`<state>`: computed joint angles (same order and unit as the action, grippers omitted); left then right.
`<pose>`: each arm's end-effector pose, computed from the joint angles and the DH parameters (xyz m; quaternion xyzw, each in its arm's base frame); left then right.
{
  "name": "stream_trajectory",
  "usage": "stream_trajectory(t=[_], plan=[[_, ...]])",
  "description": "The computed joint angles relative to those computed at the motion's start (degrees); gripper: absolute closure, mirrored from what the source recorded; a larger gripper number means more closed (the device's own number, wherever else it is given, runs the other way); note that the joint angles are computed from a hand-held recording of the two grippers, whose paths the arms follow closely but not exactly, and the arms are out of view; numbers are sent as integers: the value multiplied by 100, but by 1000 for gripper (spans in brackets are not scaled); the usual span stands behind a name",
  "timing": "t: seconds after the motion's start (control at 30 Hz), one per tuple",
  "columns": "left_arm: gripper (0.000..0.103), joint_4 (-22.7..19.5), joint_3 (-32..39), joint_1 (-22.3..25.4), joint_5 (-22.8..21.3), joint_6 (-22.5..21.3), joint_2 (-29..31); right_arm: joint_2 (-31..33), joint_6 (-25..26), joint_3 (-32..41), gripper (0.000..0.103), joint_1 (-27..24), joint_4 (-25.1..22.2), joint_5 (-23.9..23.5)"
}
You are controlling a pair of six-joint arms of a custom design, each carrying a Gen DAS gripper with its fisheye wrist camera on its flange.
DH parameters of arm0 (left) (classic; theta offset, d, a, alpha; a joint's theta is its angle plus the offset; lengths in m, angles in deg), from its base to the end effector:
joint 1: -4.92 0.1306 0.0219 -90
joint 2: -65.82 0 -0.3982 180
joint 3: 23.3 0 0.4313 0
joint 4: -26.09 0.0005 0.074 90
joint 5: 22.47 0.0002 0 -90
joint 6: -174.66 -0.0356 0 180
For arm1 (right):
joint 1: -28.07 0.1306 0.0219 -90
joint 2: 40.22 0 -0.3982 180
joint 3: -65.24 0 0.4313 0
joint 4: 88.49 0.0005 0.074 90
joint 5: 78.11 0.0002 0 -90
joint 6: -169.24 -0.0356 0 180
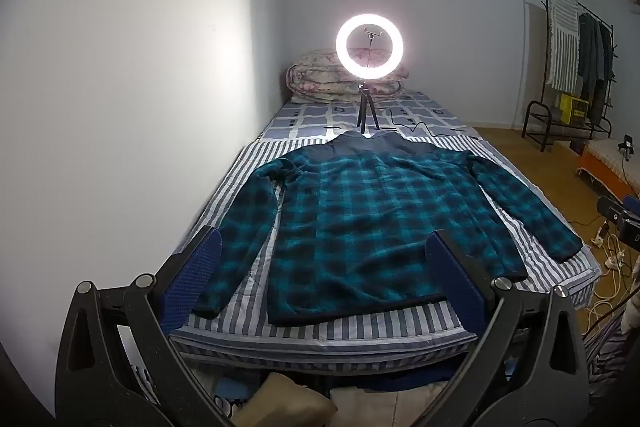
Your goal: Fold large clothes
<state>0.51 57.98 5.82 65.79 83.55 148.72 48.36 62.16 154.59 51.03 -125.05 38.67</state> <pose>0.5011 0.0085 0.4633 -0.0063 0.8535 0.0221 0.5206 0.4935 0.1911 0.4724 0.0610 0.8702 -0.0419 0.4870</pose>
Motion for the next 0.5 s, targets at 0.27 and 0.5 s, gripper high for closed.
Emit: stream_trajectory(t=[0.27, 0.5], plan=[[0, 9, -19, -32, -16, -6, -14, 10, -77, 28, 5, 4, -57, -29], [0, -22, 6, -21, -17, 79, -9, -26, -7, -6, 5, 13, -16, -3]])
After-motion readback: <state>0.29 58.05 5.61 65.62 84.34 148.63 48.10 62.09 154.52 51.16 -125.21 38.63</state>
